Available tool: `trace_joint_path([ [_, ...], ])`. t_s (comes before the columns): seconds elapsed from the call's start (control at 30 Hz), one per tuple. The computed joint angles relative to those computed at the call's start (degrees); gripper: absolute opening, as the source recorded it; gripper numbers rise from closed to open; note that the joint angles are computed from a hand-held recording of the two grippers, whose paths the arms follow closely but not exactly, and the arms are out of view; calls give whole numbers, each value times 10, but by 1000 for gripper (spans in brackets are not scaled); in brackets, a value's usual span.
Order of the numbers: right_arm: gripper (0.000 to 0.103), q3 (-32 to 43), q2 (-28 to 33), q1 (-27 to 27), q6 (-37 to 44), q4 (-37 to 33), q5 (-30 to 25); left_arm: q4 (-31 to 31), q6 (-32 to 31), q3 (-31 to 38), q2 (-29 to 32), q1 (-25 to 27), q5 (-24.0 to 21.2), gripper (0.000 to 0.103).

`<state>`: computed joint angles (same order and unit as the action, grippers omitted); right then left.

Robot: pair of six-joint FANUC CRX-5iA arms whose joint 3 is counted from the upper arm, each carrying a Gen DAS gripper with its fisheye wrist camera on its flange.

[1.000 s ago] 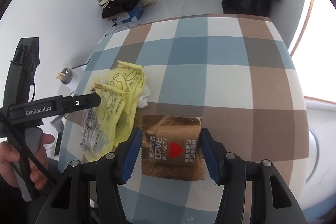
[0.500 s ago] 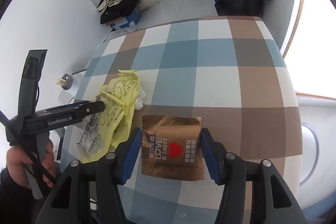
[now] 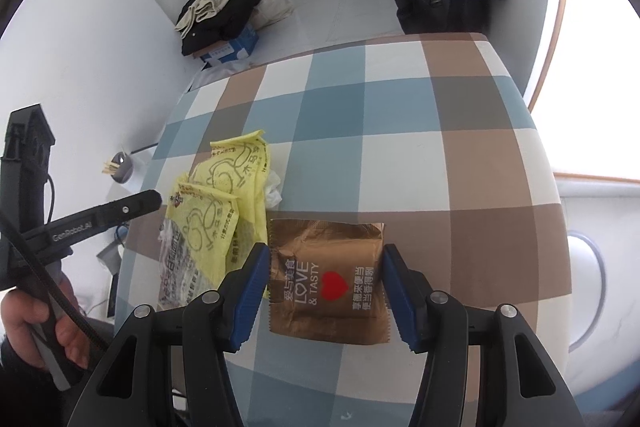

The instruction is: Collect trash

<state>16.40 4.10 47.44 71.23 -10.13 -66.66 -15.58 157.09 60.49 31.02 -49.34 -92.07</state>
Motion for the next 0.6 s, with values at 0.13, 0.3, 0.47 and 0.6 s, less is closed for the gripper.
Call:
trace_joint_path([
  [0.13, 56, -2, -3, -2, -7, -3, -1, 22, 30, -43, -19, 14, 31, 26],
  [0.3, 57, -4, -6, -2, -8, -3, 3, 44, 62, -114, -50, 27, 107, 67],
  [0.47, 57, -4, -7, -6, -4, -8, 2, 39, 61, -129, -53, 28, 129, 67],
  [0.6, 57, -1, -8, -11, -2, -17, 3, 60, 62, -157, -63, 39, 154, 67],
])
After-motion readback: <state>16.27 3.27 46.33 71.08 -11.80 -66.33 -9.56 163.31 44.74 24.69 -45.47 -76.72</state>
